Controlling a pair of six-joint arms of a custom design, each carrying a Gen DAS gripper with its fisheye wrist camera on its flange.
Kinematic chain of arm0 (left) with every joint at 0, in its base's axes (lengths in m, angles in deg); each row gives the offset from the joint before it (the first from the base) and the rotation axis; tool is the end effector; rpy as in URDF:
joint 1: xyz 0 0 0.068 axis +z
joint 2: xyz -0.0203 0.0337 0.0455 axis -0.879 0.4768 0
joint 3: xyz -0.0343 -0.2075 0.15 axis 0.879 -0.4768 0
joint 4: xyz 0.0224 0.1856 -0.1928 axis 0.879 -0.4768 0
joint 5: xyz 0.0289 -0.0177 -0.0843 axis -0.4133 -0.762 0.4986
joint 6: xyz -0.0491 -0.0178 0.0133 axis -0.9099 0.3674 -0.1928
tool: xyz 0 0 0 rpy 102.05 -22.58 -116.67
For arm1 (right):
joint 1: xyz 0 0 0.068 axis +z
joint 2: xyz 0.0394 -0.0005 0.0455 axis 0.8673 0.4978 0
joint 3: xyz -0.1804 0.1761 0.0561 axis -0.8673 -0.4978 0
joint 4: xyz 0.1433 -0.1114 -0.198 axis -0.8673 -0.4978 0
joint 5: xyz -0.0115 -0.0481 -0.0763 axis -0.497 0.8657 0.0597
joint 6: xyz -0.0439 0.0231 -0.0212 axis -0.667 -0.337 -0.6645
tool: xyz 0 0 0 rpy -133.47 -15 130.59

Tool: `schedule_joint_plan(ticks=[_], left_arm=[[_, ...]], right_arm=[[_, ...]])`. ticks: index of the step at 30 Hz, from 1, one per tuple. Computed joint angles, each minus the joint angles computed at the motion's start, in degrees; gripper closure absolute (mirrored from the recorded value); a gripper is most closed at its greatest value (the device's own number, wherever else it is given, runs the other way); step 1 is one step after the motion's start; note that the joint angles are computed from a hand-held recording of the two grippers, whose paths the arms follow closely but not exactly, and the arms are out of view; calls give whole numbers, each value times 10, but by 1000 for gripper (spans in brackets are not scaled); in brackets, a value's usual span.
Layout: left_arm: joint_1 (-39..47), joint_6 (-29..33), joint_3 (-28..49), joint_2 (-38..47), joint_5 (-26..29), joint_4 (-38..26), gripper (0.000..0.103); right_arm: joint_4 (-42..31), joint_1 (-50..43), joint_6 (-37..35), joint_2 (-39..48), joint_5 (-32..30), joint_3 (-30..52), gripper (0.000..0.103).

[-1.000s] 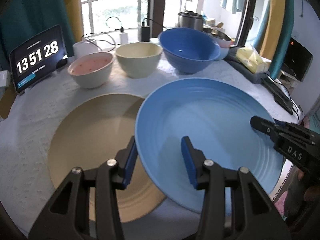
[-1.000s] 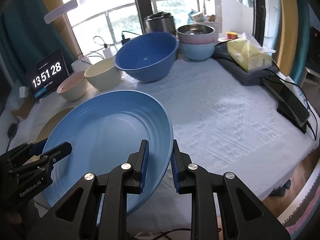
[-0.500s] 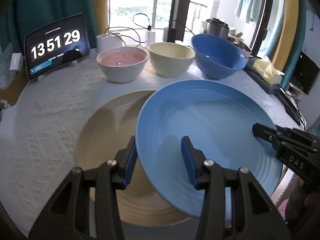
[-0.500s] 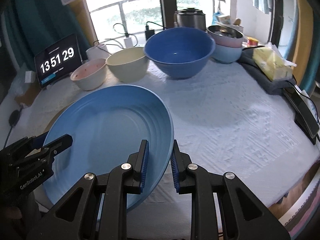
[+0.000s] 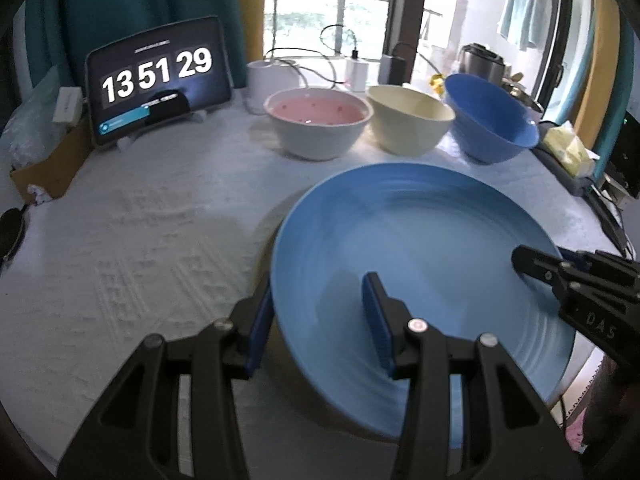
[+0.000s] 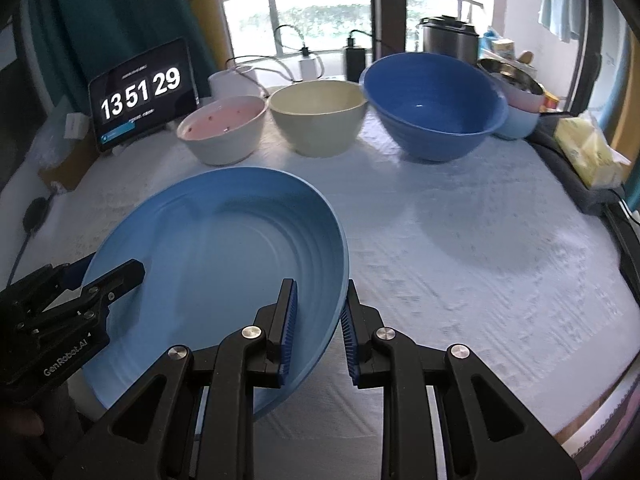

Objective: Organize plates and bowls

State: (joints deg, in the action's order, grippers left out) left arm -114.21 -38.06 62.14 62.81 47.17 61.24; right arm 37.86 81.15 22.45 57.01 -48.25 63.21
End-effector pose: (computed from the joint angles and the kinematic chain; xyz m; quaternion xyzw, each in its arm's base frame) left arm 0.1885 -0.2179 0.0739 -0.0104 0.9341 -0.0299 0.3557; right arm 0.1818 0.0698 0.0856 -0.1162 0.9306 0.0832 0.3371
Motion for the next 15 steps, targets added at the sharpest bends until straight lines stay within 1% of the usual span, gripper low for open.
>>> schedule_joint_plan(ticks=[4,7,9,15], left_arm=[[10,10,-16,-4,2,13,57],[8,15,-18,-7,-2,8,57],[10,18,-17,-15,2,-2,57],[15,17,-28,-31,-14,-7,57]], right_arm=[[9,35,20,36,25,17,78],[12,54,30,56,49,29,74],[12,59,35,68,54,36,71],[14,73,49,101,68,52,70]])
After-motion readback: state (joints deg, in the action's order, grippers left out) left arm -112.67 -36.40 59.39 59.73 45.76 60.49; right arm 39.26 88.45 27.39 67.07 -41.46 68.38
